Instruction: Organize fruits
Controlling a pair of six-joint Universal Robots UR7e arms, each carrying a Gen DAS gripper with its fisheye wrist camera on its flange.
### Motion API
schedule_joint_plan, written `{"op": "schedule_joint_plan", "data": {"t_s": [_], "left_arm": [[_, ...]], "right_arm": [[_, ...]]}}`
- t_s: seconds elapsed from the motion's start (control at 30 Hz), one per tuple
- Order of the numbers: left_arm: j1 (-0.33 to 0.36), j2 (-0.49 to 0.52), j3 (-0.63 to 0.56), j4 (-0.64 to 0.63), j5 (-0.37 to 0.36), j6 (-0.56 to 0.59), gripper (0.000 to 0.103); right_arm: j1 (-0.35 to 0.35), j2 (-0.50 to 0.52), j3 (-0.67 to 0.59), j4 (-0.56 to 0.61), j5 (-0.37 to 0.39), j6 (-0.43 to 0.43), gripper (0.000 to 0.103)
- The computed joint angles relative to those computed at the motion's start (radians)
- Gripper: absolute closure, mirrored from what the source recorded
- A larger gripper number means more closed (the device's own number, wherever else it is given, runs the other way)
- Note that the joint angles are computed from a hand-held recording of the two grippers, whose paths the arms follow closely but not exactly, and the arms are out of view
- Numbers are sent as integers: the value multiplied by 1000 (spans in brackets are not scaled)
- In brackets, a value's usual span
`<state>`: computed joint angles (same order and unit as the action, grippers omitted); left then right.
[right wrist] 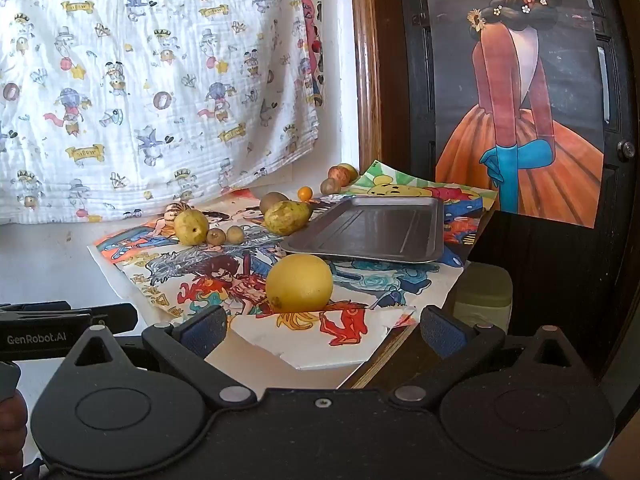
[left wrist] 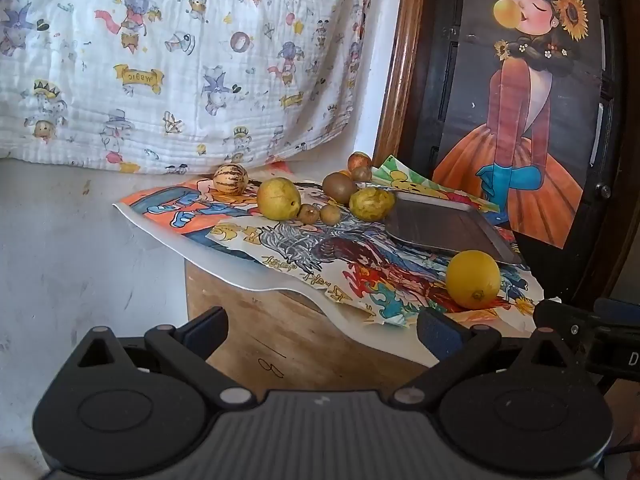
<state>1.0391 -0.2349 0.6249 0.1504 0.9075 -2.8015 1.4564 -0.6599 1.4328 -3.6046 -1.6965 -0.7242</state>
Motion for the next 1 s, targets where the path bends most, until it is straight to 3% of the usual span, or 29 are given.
{"op": "schedule_joint_plan", "data": {"t_s": [1.0], "left_arm": [[-1,3,-8,10,-4,-5,0]], "right_arm": [[2,3,-6,10,-9,0,0]]}}
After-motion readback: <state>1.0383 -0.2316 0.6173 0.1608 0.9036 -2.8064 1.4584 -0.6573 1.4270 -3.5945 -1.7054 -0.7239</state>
